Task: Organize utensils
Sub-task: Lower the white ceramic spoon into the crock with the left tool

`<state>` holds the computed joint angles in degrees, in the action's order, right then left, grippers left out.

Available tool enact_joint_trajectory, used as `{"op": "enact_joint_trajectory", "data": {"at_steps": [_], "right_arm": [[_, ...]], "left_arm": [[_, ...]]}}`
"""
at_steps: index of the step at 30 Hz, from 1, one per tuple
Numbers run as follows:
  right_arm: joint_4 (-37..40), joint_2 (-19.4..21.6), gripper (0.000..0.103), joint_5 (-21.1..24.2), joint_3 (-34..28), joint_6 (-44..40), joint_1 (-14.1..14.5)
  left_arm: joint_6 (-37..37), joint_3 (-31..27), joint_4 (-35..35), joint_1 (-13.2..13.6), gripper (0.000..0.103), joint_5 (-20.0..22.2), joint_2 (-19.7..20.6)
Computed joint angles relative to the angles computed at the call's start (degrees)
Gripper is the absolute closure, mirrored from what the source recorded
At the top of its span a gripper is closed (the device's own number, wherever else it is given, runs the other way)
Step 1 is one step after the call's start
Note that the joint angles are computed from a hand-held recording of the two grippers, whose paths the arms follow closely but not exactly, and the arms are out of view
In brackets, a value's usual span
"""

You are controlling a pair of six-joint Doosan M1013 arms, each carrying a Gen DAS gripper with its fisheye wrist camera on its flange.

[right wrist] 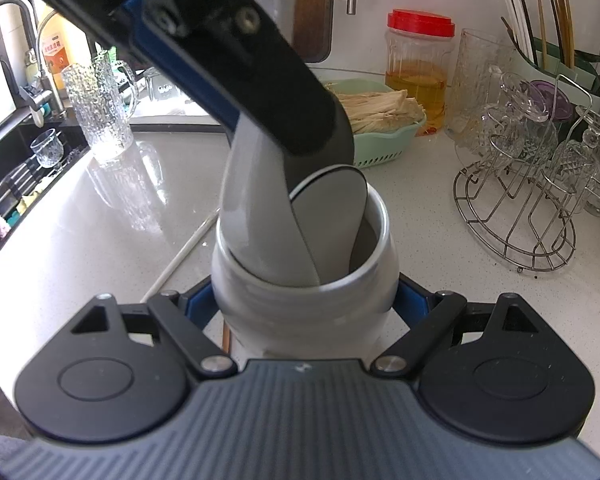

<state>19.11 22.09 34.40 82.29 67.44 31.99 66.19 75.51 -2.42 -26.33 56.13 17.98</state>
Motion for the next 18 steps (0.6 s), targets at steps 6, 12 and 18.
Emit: {"op": "enact_joint_trajectory", "data": {"at_steps": [6, 12, 18], "right_arm": [[1.14, -0.15, 0.012, -0.05, 0.3, -1.34, -0.23], [1.73, -0.09, 0.012, -0.1, 0.34, -1.99, -0.39], [1.89, -0.12, 0.012, -0.52, 0.55, -2.14, -0.36]], "left_arm": [[1.23, -0.95, -2.11, 0.34, 0.084, 2.41, 1.38], [1.65, -2.23, -5.17, 1.3, 0.083, 5.32, 2.6], [1.44, -2.51, -5.09, 1.25, 0.083, 6.42, 2.68]]}}
